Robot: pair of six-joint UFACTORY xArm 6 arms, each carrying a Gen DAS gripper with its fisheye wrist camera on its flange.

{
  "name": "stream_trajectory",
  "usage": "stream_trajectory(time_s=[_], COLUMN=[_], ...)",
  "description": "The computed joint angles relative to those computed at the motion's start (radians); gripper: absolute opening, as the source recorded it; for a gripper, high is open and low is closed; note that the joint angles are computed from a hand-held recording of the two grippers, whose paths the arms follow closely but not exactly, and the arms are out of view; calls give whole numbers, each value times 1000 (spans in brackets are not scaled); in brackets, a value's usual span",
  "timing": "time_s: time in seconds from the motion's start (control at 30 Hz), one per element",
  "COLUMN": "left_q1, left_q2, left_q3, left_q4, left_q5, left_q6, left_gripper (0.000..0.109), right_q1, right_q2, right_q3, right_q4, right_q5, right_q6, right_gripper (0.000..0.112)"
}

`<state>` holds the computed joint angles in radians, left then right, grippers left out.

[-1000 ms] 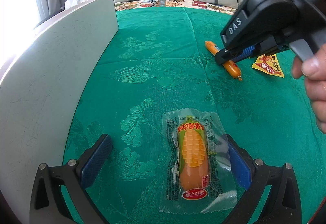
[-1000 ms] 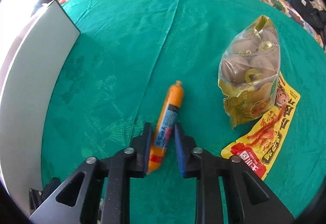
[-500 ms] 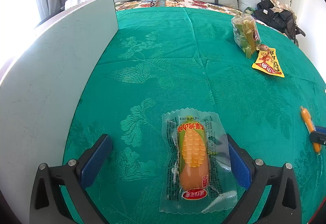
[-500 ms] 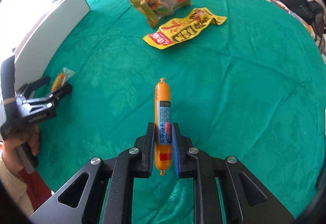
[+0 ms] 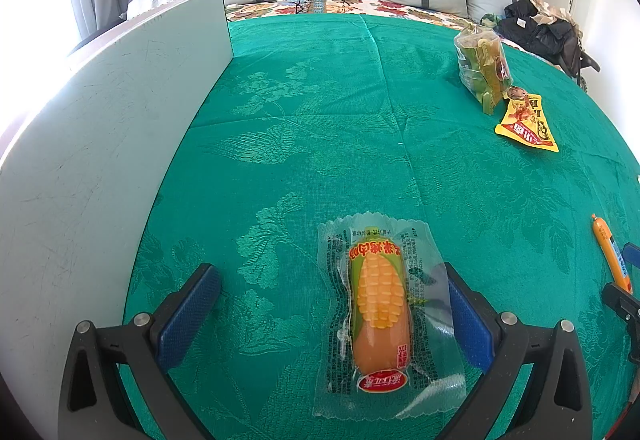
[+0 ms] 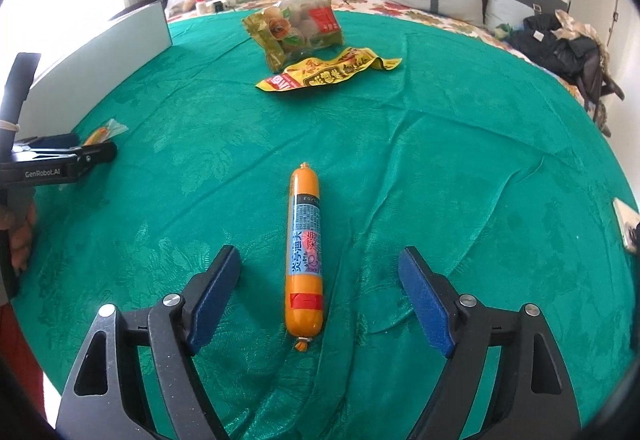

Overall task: Organize snacks
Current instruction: 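Lift the orange sausage with the right gripper while the left gripper holds the corn packet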

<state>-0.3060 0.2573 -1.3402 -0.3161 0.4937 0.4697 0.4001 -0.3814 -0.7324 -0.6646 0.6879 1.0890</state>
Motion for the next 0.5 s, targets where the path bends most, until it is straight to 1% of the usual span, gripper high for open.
stream_trajectory(time_s=[0.13,0.43,0.47,0.5], left_q1=[0,1,3,7], left_q2=[0,0,-1,1], left_q3=[-1,-1,-2,-16], left_q4=[0,-4,-12,-12], left_q5=[0,2,8,41], left_q6=[0,3,11,26], left_gripper=[103,103,103,103], right_q1=[5,1,0,-1], right_q2=[-10,-6,-4,-2], right_q3=[8,9,9,7], right_q4=[2,8,10,13], right_q5=[5,-5,-7,-9], right_q6=[6,0,-2,-6], right_gripper=[88,91,91,92])
